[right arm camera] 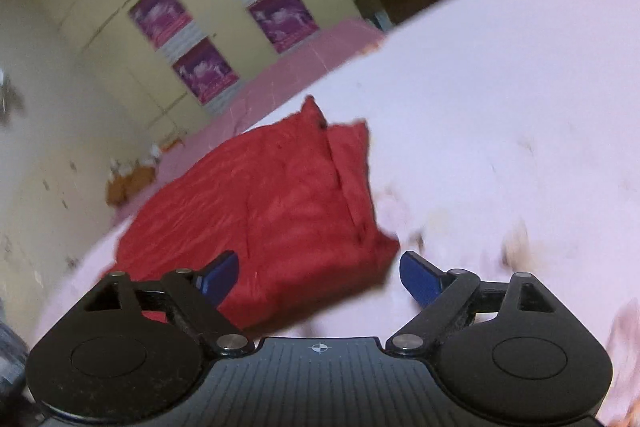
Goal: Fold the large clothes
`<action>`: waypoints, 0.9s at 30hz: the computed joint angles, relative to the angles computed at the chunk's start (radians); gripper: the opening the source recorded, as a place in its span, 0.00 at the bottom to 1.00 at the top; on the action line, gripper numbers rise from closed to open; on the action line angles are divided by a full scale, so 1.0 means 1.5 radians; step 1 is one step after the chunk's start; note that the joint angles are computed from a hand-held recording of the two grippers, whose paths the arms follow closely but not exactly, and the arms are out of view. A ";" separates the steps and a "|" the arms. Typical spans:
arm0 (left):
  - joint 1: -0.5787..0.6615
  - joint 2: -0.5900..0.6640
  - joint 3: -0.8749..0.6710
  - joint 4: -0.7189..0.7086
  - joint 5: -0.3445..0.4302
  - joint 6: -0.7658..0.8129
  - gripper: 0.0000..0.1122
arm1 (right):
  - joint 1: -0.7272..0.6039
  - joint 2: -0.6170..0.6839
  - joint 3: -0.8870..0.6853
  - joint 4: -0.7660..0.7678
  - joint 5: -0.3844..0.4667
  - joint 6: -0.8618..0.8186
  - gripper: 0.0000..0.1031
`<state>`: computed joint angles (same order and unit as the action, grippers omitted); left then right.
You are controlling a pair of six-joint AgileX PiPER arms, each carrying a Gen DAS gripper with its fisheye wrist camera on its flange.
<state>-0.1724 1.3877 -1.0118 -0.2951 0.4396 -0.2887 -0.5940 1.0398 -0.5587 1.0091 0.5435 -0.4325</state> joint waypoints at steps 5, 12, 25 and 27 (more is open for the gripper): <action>0.027 -0.001 0.039 -0.189 -0.009 0.106 0.71 | -0.070 0.007 0.009 0.070 0.056 -0.011 0.84; 0.028 0.021 0.069 -0.312 -0.052 0.163 0.69 | -0.118 0.007 0.033 0.129 0.100 -0.039 0.79; 0.044 0.134 -0.002 -0.520 -0.083 0.332 0.63 | -0.065 0.099 0.047 0.314 0.043 -0.141 0.69; 0.043 0.154 -0.020 -0.534 -0.084 0.345 0.63 | -0.046 0.116 0.036 0.335 0.032 -0.156 0.68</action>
<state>-0.1076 1.6192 -1.0419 -1.0968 0.3140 0.2293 -0.6636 1.2138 -0.5045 1.5114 0.5913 -0.6660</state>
